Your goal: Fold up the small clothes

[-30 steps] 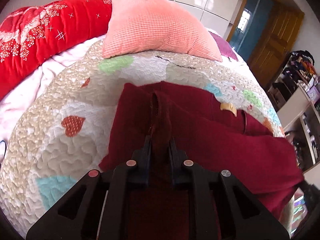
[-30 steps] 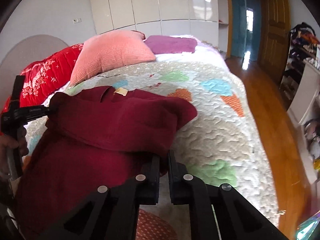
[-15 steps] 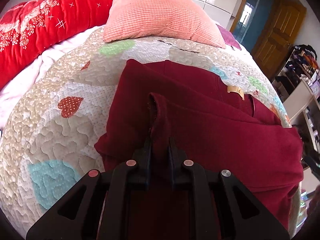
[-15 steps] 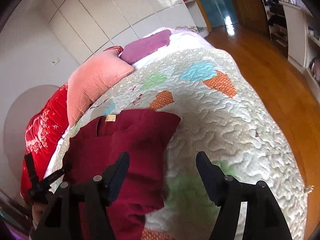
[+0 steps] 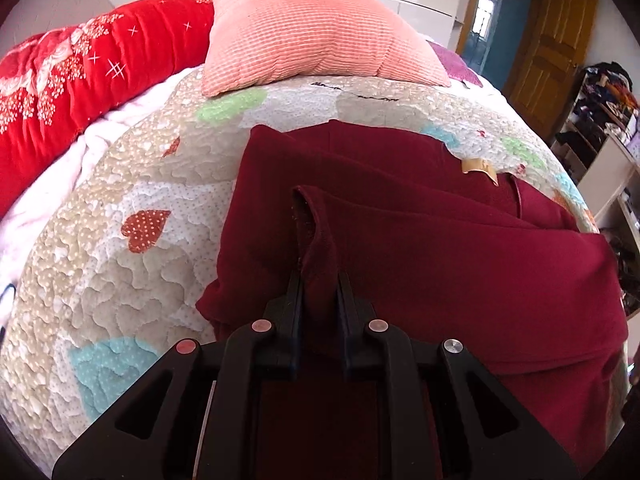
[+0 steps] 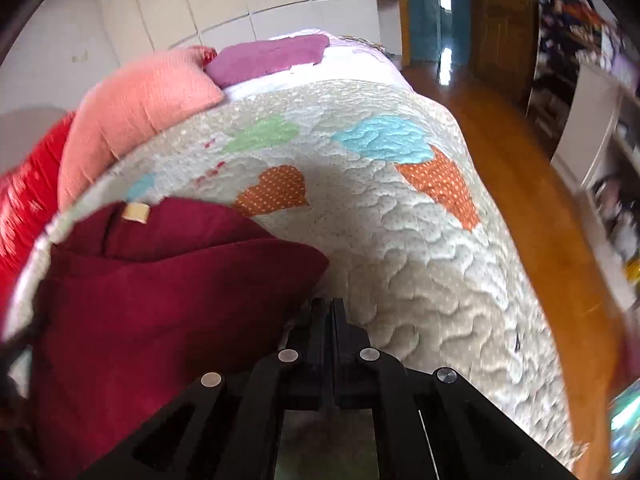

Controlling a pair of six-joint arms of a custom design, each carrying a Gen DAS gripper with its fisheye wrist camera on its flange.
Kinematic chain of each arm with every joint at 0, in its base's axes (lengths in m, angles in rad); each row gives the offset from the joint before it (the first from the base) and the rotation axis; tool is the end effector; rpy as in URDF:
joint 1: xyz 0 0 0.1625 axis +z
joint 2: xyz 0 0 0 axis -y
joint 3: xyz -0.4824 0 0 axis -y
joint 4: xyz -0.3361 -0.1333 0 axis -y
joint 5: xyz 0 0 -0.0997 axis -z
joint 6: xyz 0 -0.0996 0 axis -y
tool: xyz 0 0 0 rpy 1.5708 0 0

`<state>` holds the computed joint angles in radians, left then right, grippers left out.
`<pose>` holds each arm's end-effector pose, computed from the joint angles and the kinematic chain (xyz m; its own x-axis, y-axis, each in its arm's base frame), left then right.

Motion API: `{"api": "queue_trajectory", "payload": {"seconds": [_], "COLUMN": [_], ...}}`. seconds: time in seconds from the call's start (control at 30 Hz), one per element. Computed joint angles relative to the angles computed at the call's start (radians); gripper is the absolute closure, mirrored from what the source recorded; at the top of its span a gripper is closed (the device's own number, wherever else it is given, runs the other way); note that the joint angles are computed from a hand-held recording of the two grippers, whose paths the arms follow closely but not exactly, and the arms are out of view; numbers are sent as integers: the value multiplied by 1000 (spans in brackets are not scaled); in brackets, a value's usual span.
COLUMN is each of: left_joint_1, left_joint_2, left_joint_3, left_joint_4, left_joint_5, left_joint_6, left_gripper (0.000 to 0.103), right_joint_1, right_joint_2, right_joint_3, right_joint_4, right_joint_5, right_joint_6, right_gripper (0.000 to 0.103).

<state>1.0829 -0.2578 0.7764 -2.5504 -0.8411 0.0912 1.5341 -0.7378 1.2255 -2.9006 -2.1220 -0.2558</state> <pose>-0.2364 -0.8715 0.0968 -0.7559 0.1591 -0.6351 0.4907 0.7799 -0.3886 0.0523 -0.7860 0.3474 -0.8159 0.2396 0.5262 -0.1881 0.7505 -0.6335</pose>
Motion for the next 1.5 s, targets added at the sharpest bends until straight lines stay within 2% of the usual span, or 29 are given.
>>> {"api": "queue_trajectory", "payload": {"seconds": [0.07, 0.1, 0.13, 0.17, 0.23, 0.3, 0.37, 0.4, 0.43, 0.47, 0.5, 0.53, 0.57, 0.6, 0.67, 0.77, 0.83, 0.9, 0.97, 1.0, 1.27, 1.5], "left_joint_1": [1, 1, 0, -2, -6, -5, -2, -1, -1, -1, -3, -5, -7, -6, -4, 8, 11, 8, 7, 7, -8, -18], "left_joint_2": [-19, -35, -52, -67, -109, -145, -191, -211, -232, -252, -275, -291, -310, -324, -354, -383, -405, -423, -441, -448, -496, -527], "left_joint_3": [19, 39, 67, 100, 180, 240, 321, 353, 390, 424, 467, 499, 535, 564, 618, 667, 705, 738, 772, 784, 872, 963], "left_joint_4": [17, 20, 7, -13, -49, -55, -80, -80, -88, -102, -122, -133, -144, -154, -163, -160, -183, -202, -219, -221, -206, -253], "left_joint_5": [-13, -26, -33, -36, -38, -54, -81, -89, -94, -94, -86, -76, -63, -56, -49, -66, -87, -97, -135, -149, -145, -110], "left_joint_6": [-19, -35, -42, -48, -79, -127, -183, -206, -224, -235, -247, -253, -256, -257, -267, -296, -293, -288, -280, -279, -302, -279], "left_gripper": [86, 85, 84, 80, 70, 51, 50, 50, 50, 50, 50, 50, 50, 50, 50, 50, 50, 43, 33, 32, 32, 32], "right_joint_1": [0, -1, -2, -2, 0, 0, -6, -11, -17, -12, 4, 30, 44, 47, 26, 11, 12, 19, 21, 25, 16, 10], "right_joint_2": [-69, -97, -126, -146, -163, -151, -122, -112, -105, -98, -82, -55, -38, -41, -61, -107, -158, -203, -244, -254, -320, -367], "right_joint_3": [111, 160, 213, 258, 318, 342, 327, 323, 319, 305, 290, 276, 267, 272, 279, 330, 388, 467, 540, 567, 764, 854], "right_joint_4": [-31, -38, -44, -50, -58, -77, -103, -128, -145, -136, -160, -226, -261, -259, -194, -169, -156, -174, -143, -128, -177, -162], "right_joint_5": [67, 107, 146, 176, 199, 195, 188, 198, 214, 201, 146, 50, -7, -22, 21, 96, 143, 178, 214, 220, 258, 282], "right_joint_6": [9, 13, 13, 9, 5, 10, 29, 36, 44, 45, 4, -79, -120, -118, -31, 63, 94, 81, 53, 43, 6, -21], "right_gripper": [85, 64, 47, 45, 45, 45, 45, 51, 72, 82, 86, 97, 97, 97, 97, 94, 81, 53, 52, 52, 52, 52]}}
